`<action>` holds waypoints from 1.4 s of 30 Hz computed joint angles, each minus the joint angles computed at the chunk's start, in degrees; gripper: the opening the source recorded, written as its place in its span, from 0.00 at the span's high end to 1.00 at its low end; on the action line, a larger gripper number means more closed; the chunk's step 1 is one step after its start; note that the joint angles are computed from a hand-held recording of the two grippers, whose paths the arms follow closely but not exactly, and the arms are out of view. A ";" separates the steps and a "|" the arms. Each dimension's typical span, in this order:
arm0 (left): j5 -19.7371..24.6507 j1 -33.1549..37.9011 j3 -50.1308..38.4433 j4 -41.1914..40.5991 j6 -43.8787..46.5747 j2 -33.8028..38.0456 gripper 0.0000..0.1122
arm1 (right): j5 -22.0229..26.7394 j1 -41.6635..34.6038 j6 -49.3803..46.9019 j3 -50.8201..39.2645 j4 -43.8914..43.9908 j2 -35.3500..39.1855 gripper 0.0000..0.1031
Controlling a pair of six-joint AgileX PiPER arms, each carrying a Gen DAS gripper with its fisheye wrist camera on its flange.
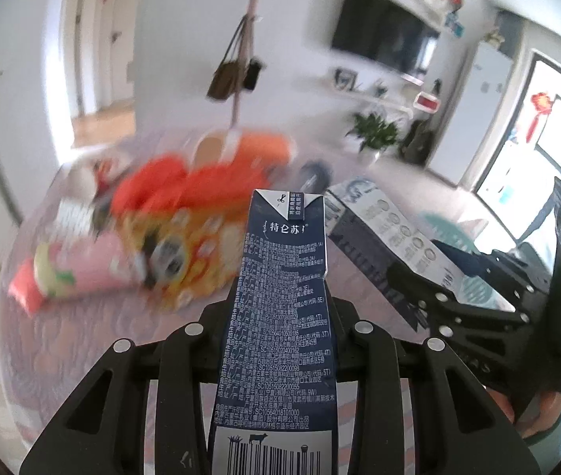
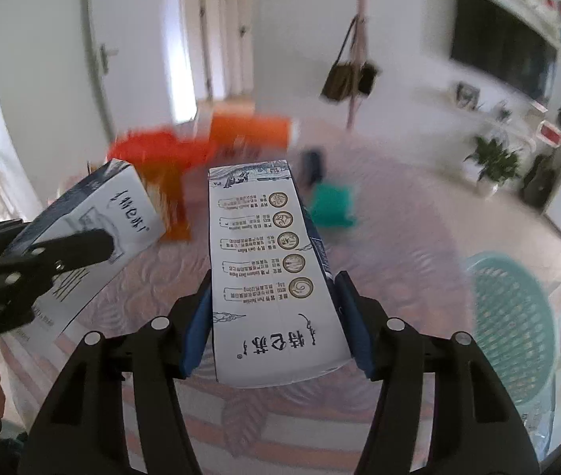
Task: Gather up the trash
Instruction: 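Carry both cartons over the teal basket and open both grippers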
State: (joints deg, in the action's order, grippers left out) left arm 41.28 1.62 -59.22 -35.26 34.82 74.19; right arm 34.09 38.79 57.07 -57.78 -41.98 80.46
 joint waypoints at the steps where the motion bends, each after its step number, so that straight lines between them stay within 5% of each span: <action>1: -0.35 -1.60 -1.33 -0.11 -0.56 -0.07 0.71 | 1.35 -0.10 2.54 0.95 -2.49 -2.40 0.46; 9: -4.92 -20.89 -15.56 8.01 -12.73 7.51 0.71 | 8.07 -11.80 7.22 7.68 -8.31 -17.72 0.46; 15: -6.07 -31.12 -26.07 11.99 -18.52 18.62 0.71 | -0.42 -32.62 -6.32 11.75 5.45 -21.05 0.46; 21: -2.61 -35.10 -37.72 10.88 -19.76 32.38 0.71 | -5.49 -43.64 -9.86 13.26 12.18 -13.25 0.46; 25: 4.87 -35.59 -49.38 9.58 -20.76 43.86 0.71 | -3.33 -46.53 -8.23 11.12 12.45 -4.30 0.46; 31: 11.93 -37.60 -62.46 13.05 -24.38 55.17 0.68 | -7.01 -51.85 -12.92 11.38 18.91 2.73 0.45; 34: 8.49 -37.98 -57.77 12.28 -23.03 53.10 0.45 | -7.92 -53.11 -15.36 11.37 21.21 3.27 0.45; 42: -0.10 -35.03 -40.69 6.07 -15.40 41.13 0.37 | -6.68 -51.94 -15.59 12.43 21.72 -1.88 0.44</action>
